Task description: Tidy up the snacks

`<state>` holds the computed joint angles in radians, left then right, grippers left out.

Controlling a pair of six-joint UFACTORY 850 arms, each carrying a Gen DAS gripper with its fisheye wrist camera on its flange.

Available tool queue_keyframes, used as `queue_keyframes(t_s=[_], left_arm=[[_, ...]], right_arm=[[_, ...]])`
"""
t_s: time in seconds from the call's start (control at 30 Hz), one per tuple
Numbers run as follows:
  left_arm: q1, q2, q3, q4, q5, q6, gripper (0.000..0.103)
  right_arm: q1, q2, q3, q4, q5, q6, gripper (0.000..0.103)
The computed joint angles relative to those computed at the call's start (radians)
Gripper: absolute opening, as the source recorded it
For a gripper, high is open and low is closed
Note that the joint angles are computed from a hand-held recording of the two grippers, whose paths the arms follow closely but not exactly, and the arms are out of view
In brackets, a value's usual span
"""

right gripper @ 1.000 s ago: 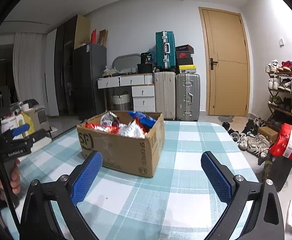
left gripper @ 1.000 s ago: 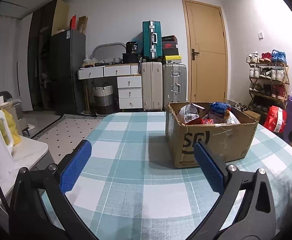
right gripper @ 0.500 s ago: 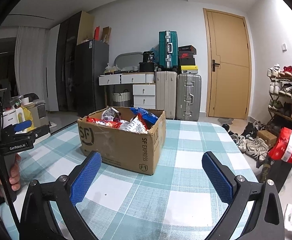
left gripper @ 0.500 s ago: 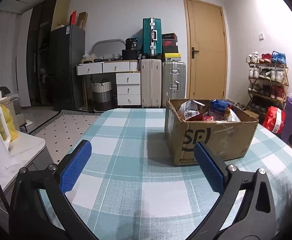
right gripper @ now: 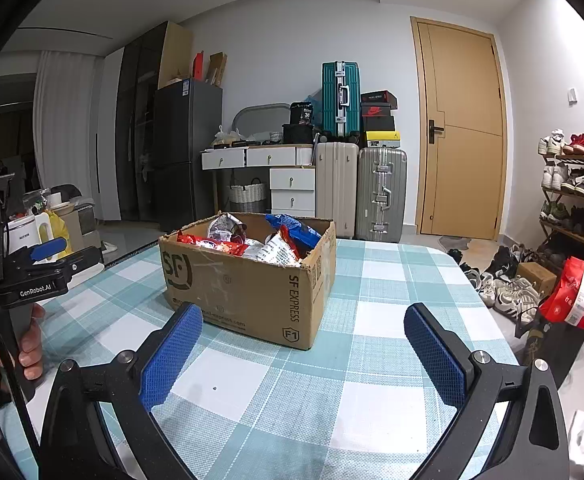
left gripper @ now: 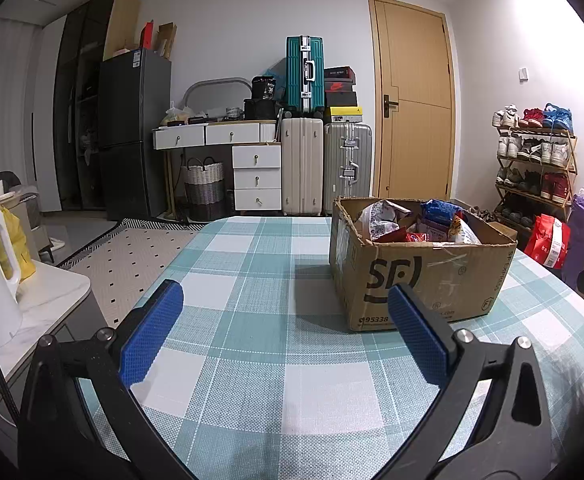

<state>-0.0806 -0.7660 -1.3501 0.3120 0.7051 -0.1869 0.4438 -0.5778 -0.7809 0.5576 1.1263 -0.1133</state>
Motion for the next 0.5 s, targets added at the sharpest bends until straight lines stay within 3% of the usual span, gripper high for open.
queue_keyframes(t_s=[0.5], left_arm=[[0.0, -0.004, -0.004, -0.002, 0.0, 0.001, 0.102]], right_arm=[[0.0, 0.0, -0.001, 0.0, -0.001, 0.0, 0.103]])
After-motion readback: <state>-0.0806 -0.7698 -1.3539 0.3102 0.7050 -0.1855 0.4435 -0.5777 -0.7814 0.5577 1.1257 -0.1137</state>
